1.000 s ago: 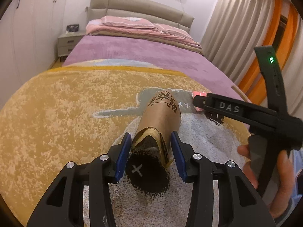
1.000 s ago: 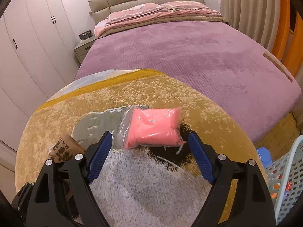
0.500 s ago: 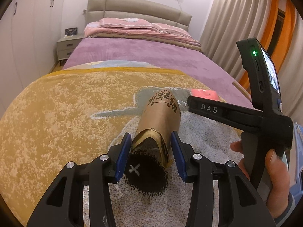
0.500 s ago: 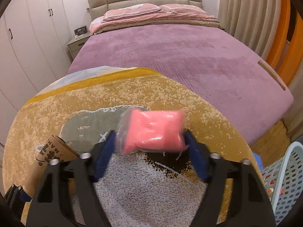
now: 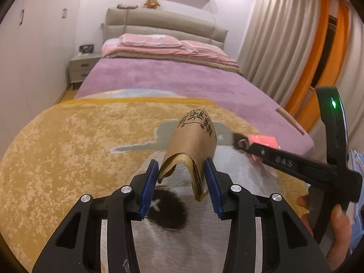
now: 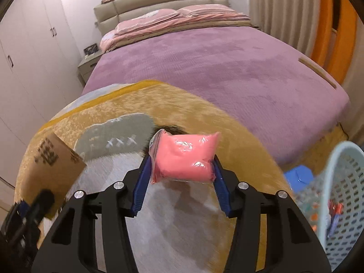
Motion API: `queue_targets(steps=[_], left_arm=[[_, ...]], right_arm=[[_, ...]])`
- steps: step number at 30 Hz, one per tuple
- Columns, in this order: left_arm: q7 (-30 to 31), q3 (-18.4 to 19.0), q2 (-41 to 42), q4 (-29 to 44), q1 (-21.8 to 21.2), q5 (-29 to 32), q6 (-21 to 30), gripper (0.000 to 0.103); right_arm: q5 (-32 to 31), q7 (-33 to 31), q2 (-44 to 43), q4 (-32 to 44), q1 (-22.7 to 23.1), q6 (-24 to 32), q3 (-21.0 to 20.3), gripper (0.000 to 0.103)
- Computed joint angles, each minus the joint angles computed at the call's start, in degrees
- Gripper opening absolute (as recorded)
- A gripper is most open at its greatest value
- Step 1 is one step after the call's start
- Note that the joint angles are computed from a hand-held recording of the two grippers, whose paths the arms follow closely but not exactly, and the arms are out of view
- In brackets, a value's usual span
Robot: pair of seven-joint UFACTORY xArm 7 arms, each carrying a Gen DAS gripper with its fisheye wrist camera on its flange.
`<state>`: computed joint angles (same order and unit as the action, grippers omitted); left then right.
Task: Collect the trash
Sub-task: 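Carry paper bag and pink packet to the blue basket and release both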
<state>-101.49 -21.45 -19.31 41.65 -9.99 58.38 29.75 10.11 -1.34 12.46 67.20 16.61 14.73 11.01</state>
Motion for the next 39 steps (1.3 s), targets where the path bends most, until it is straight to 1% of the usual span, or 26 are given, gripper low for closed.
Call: queue_targets(steps=[2, 4, 6, 7, 9, 13, 15, 18, 22, 24, 26, 29, 31, 34, 36, 39], left_arm=[[1.01, -1.15, -0.10, 1.29, -0.80, 0.24, 1.63, 0.040], [1.46, -2.25, 0.28, 3.03, -1.72, 0.66, 2.87, 0.040], [1.94, -3.01, 0.95, 4.84, -2.77, 1.11, 3.80, 0.040], [2.30, -3.32, 1.46, 5.87, -3.33, 1.38, 4.39, 0.040], [2.48, -3.47, 3.20, 8.13, -4.27, 2.33, 4.72, 0.040], [1.93, -2.52, 6.36, 11.83, -6.47, 4.15, 3.50, 0.040], [1.75, -1.86, 8.96, 14.21, -7.65, 5.76, 2.91, 0.040], [2.94, -1.04, 13.39, 18.74, -10.19, 7.41, 3.37, 0.040], [5.99, 0.49, 19.98, 25.19, -13.86, 8.28, 3.09, 0.040], [7.81, 1.49, 23.90, 28.77, -15.62, 8.09, 2.51, 0.040], [9.56, 2.48, 27.32, 31.92, -17.42, 7.72, 2.87, 0.040], [12.74, 3.87, 33.21, 37.28, -19.83, 5.96, 1.99, 0.040], [14.95, 4.86, 35.87, 39.86, -21.05, 4.42, 1.50, 0.040], [19.48, 5.95, 39.52, 43.67, -22.43, 1.20, 0.60, 0.040], [22.53, 6.66, 41.91, 46.38, -23.60, -0.72, 0.99, 0.041], [26.38, 8.11, 44.66, 50.00, -25.91, -2.46, 2.65, 0.042]], right_arm=[[5.49, -3.81, -2.78, -2.68, -2.90, -0.79, 1.63, 0.047], [12.69, -8.94, -6.23, -5.51, -5.25, -1.20, 2.42, 0.047], [20.18, -14.42, -10.06, -8.23, -6.21, -1.22, 1.56, 0.047], [22.98, -16.71, -11.48, -9.02, -6.21, -1.06, 0.64, 0.047], [24.63, -18.28, -14.27, -10.59, -5.70, -1.16, -1.59, 0.047], [26.54, -21.50, -18.41, -13.17, -4.48, -1.89, -6.30, 0.047], [28.91, -23.89, -20.22, -14.11, -3.96, -1.34, -8.93, 0.047], [28.35, -23.57, -21.76, -15.19, -4.54, -0.98, -11.16, 0.047], [25.07, -21.10, -22.55, -16.42, -6.57, -1.68, -12.88, 0.047], [23.16, -17.66, -22.68, -17.41, -8.34, -3.22, -13.26, 0.047], [22.12, -15.82, -22.24, -17.85, -9.10, -4.36, -13.90, 0.047], [16.94, -11.93, -21.14, -18.46, -11.58, -5.43, -13.77, 0.047], [18.30, -12.65, -20.20, -18.02, -11.46, -4.48, -15.23, 0.047], [17.15, -11.29, -18.62, -17.29, -13.01, -3.21, -15.19, 0.047], [17.65, -11.65, -17.63, -16.83, -13.77, -2.53, -15.23, 0.048], [16.71, -10.84, -16.72, -16.64, -15.05, -2.35, -14.62, 0.050]])
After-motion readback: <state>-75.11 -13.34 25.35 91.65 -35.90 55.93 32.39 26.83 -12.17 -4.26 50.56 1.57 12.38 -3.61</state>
